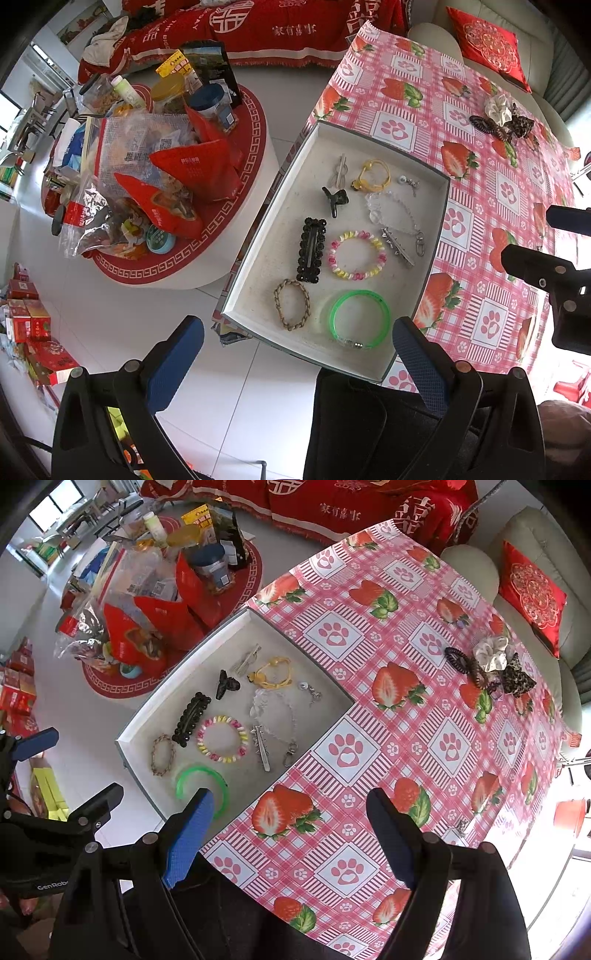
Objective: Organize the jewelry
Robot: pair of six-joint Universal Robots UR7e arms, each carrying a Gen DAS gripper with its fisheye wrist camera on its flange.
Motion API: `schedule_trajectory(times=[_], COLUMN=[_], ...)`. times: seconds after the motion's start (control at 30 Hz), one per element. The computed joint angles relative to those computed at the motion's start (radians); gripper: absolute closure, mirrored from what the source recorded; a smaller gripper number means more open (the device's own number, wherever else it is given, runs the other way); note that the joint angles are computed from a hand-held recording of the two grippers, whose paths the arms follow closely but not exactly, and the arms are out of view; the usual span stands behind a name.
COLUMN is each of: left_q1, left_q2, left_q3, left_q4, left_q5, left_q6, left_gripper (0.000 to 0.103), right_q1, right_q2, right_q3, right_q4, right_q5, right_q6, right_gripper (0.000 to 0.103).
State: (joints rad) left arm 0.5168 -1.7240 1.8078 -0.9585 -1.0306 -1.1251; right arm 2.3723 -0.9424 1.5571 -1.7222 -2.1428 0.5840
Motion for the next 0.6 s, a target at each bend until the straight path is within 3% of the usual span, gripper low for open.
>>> schedule_trajectory(times=[0.6], left_q1=[0.002], left_q2=[-0.001], left_q3=[0.005], left_q4=[-0.004], left_q5=[-0.001], left_q6=[0.001], left_gripper=[0.000], right_q1=[0.001], right_q2=[0.003], right_q3=[-0.003], right_q4=[0.003], right_q5=[0.001], right_q6=[0.009], right_gripper=[0.017])
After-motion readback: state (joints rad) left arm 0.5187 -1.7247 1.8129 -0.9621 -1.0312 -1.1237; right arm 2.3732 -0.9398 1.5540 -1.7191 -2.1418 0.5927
